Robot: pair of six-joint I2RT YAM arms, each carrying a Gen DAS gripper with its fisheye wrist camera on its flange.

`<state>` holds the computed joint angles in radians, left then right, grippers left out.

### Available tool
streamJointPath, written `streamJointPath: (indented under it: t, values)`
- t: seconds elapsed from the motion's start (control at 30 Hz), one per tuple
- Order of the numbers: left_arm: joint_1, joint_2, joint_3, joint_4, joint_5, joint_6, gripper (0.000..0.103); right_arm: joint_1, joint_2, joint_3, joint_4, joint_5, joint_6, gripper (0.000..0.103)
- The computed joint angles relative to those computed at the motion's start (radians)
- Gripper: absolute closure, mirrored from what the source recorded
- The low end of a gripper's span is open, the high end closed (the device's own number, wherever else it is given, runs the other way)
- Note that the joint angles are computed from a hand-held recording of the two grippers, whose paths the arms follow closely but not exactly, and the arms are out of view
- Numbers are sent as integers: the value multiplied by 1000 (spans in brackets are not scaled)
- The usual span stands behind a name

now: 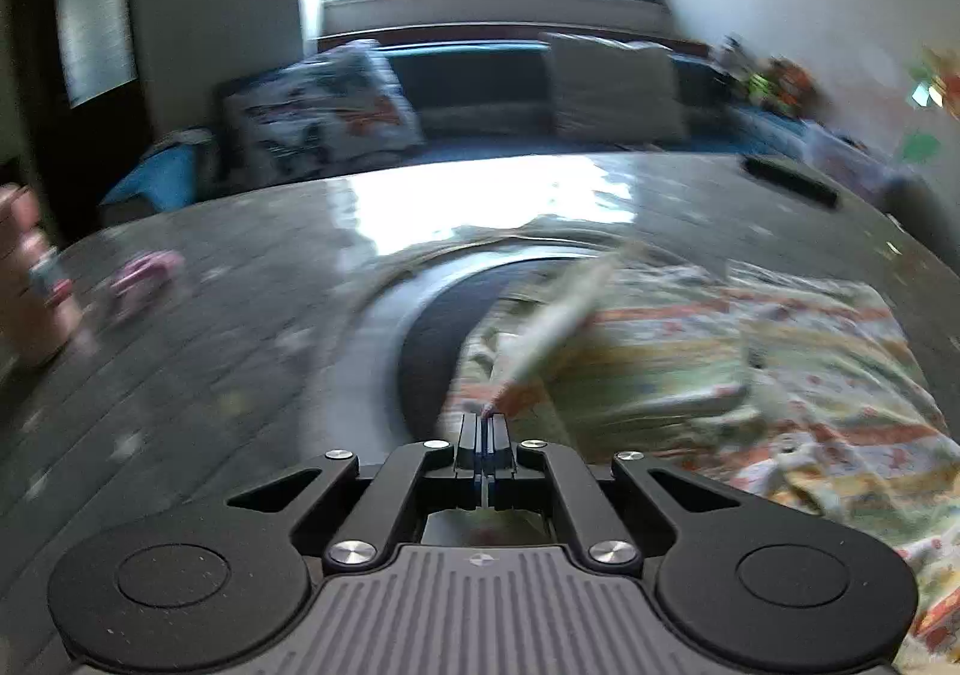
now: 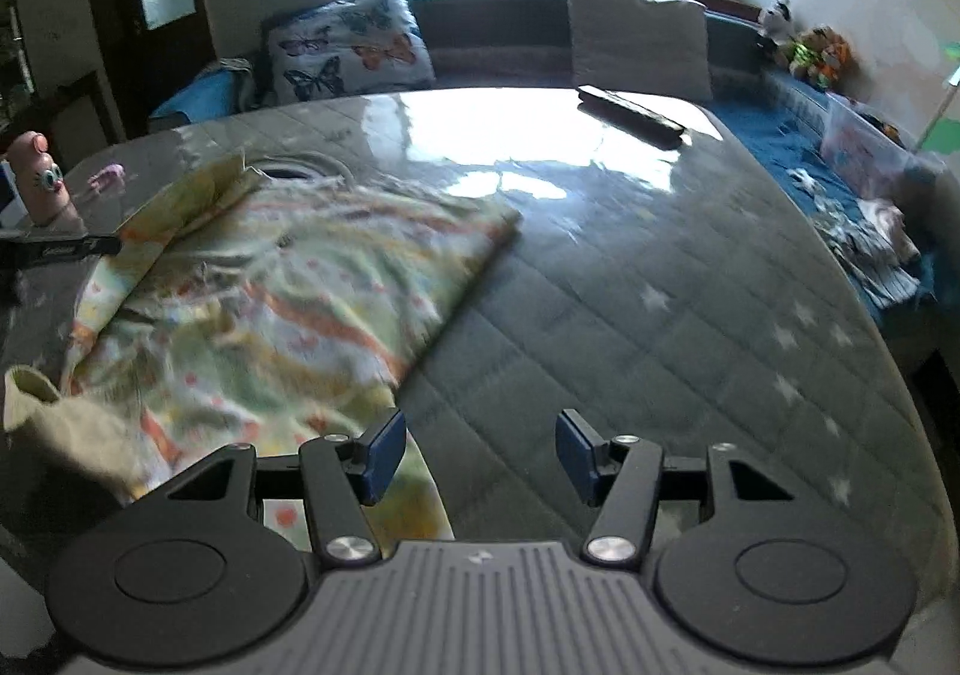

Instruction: Fold clothes

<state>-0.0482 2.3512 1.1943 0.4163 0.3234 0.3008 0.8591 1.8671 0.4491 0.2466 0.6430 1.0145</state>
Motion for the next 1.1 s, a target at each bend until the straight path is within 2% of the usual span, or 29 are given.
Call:
streamJointPath:
  t: [0.2, 0.37, 0.6, 0.7, 0.73, 0.8, 0.9, 0.93, 1.03, 1.1]
  values:
    - [131, -58, -120, 75, -6, -51, 102, -108, 74, 54, 126, -75, -175, 47]
    - [233, -78, -174, 56, 18, -59, 102, -212, 149, 117, 188, -153, -279, 47]
    - [258, -123, -216, 28, 13, -9, 98, -339, 292, 220, 239, -232, -341, 52]
    - [243, -159, -237, 49, 34, -3, 81, -372, 333, 243, 274, -252, -349, 56]
    - [236, -172, -243, 56, 44, 0, 78, -381, 344, 250, 283, -258, -352, 59]
    - [209, -191, -246, 56, 77, 8, 78, -398, 370, 278, 288, -263, -360, 62]
    - [154, -173, -184, -5, 113, 14, 78, -415, 393, 315, 277, -248, -378, 66]
    - [130, -159, -154, -27, 115, 14, 78, -422, 397, 324, 274, -248, -380, 70]
    - [54, -89, -45, -79, 76, 12, 78, -443, 406, 341, 278, -255, -389, 84]
    - [14, -30, 53, -140, 53, 6, 78, -453, 413, 353, 280, -261, -398, 88]
